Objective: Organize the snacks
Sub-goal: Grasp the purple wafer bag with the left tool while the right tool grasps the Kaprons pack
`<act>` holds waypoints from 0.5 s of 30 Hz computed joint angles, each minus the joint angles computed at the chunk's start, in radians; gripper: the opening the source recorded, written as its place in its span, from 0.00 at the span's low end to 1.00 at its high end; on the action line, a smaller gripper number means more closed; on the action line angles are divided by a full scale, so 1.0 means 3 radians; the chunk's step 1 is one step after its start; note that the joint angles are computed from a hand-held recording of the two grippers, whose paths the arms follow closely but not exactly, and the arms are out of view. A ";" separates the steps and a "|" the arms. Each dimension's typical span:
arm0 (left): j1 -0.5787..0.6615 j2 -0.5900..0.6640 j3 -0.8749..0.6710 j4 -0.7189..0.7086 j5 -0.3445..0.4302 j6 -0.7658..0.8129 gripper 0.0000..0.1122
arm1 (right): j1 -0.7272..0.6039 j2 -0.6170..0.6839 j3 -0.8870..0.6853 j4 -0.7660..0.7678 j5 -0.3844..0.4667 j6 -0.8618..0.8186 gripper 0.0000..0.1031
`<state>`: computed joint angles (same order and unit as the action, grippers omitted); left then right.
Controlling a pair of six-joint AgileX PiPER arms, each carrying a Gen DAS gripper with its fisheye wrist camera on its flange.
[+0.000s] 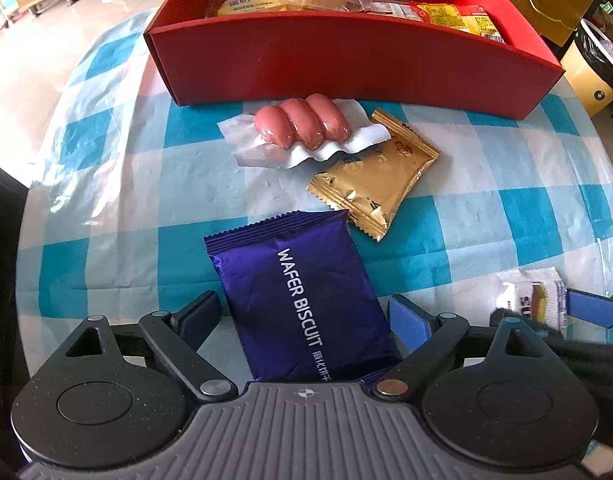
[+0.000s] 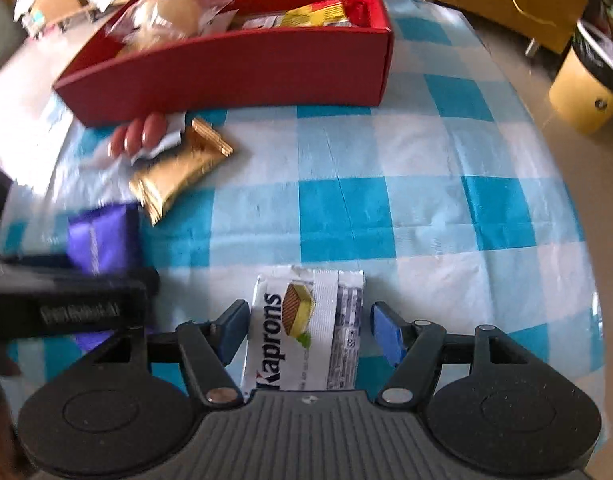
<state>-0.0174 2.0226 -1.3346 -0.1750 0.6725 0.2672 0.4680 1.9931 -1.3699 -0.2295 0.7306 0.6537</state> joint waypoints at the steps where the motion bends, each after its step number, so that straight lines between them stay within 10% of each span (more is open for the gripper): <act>1: 0.0003 0.0001 0.0004 0.0000 -0.0006 0.0007 0.85 | 0.0020 -0.0009 0.0034 -0.0053 -0.0013 0.0030 0.59; 10: 0.0014 -0.0021 0.0129 0.0012 -0.0158 0.0009 0.87 | 0.0007 -0.0016 0.0170 0.0044 -0.0153 -0.0058 0.91; 15: 0.0034 -0.0152 0.0265 -0.0042 -0.0190 0.0094 0.75 | 0.0053 -0.0132 0.0310 -0.0253 -0.0243 0.0190 0.62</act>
<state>-0.0071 1.9771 -1.2552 -0.1876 0.6154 0.2953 0.4840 1.9533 -1.2768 -0.3054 0.6579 0.7107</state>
